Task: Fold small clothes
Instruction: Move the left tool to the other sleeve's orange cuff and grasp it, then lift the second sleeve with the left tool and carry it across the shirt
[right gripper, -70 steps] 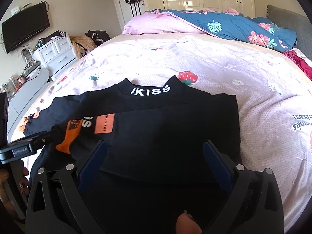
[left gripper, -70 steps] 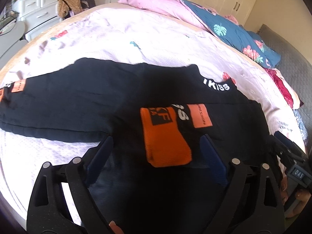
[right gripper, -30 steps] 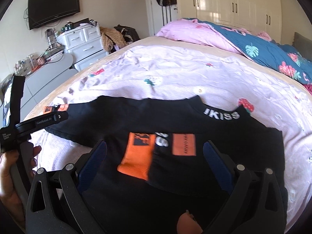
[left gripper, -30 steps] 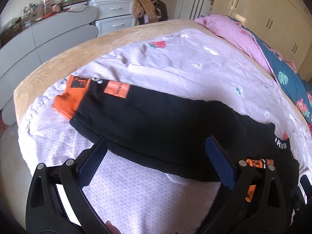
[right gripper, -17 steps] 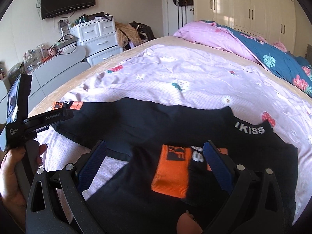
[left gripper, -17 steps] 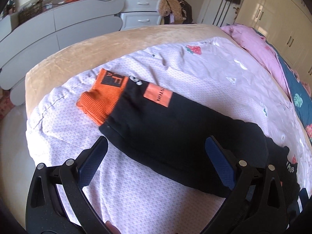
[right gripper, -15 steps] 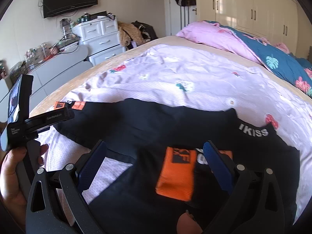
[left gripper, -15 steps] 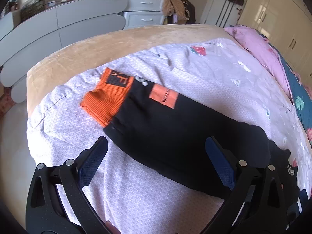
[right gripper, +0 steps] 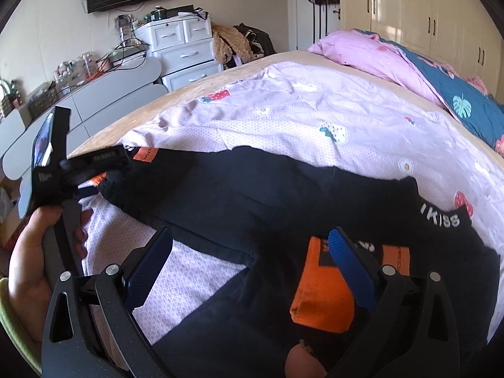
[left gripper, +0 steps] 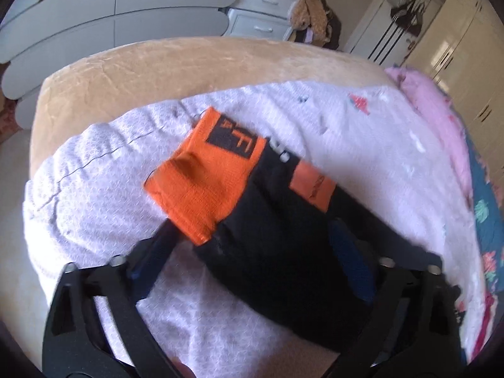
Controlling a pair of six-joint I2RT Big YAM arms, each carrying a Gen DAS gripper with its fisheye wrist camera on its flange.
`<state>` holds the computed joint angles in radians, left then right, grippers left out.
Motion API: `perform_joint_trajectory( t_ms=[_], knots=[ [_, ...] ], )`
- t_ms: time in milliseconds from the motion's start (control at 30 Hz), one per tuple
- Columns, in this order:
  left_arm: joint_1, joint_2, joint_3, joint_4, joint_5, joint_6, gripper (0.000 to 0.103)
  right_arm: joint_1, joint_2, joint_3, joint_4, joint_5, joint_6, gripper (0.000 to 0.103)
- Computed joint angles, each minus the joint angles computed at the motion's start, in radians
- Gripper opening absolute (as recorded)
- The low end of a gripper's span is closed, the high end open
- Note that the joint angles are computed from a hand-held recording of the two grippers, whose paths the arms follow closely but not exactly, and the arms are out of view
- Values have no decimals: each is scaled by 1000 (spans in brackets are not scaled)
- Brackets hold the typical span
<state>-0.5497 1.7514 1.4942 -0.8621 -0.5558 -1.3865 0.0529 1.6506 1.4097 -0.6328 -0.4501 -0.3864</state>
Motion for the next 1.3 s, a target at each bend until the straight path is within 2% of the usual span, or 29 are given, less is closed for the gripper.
perform_joint_trajectory(
  t_ms=[33,67,133,200,500,600,733,900,1000,1300],
  knots=[
    [-1,-2,-3,10,-5,1,51,-7,-2,-5,-2,-4,3,98],
    [-3,4,5,-8,-16,3,45,-14,-4,-9,-1,-7,5,98],
    [-4,3,6,0,-24,12,18,-29,-11,-23,7,-7,12,98],
    [-11,-18,-18,59,-33,34,15,-44,-17,-37,15,-10,24,98],
    [-76,-102,-46,242,-142,177,13,-127,-38,-79,28,-26,62,98],
    [-101,-90,-8,254,-174,225,13,-151,-43,-80,31,-30,74,98],
    [-129,-63,41,293,-171,281,12,-188,-53,-78,35,-35,94,98],
    [-161,-34,87,375,-161,371,12,-232,-56,-58,31,-51,128,98],
    [-177,-14,122,396,-157,422,12,-261,-60,-52,40,-49,135,98],
    [-207,26,175,475,-88,529,12,-339,-54,-35,54,-32,168,98]
  ],
)
